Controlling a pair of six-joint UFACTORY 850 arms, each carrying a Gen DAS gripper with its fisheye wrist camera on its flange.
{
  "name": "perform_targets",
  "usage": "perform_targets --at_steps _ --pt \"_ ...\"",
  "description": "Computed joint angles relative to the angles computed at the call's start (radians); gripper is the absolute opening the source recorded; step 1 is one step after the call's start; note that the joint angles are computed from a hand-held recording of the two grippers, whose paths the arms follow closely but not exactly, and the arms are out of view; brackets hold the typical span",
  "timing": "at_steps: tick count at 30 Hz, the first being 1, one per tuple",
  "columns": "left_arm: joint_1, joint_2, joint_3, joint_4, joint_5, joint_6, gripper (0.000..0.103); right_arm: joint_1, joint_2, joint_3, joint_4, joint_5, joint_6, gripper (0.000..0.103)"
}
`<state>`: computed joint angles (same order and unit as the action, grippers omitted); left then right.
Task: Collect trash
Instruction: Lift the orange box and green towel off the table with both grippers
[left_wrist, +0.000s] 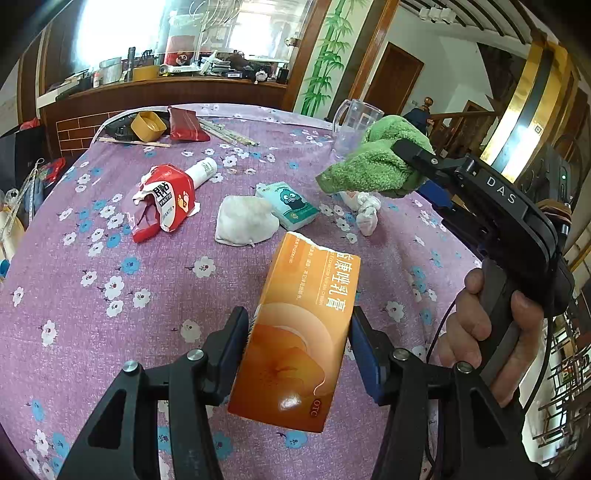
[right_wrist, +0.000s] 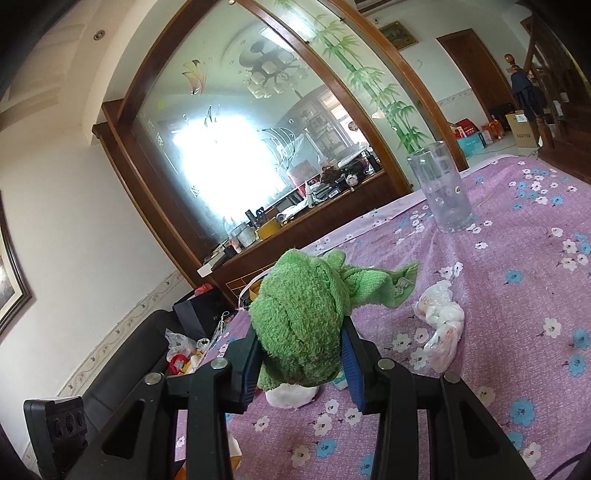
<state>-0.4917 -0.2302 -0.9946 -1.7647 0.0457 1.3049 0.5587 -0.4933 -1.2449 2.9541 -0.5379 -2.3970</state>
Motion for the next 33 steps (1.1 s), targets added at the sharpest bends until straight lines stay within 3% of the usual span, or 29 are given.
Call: perform_targets --at_steps 19,27,33 --pt "0.002 0.005 0.002 0.053 -0.002 -0.068 0.057 -0.002 -0.002 -0.001 -0.011 -0.004 0.018 0.042" --pt "0.003 0.042 0.025 0.323 0.012 -0.349 0.057 0.004 0.007 0.011 -0.026 -0.034 0.003 0.042" --pt "0.009 0.123 0.089 0.619 0.044 -0.667 0.057 0.016 0.023 -0.001 -0.128 -0.014 0.103 0.042"
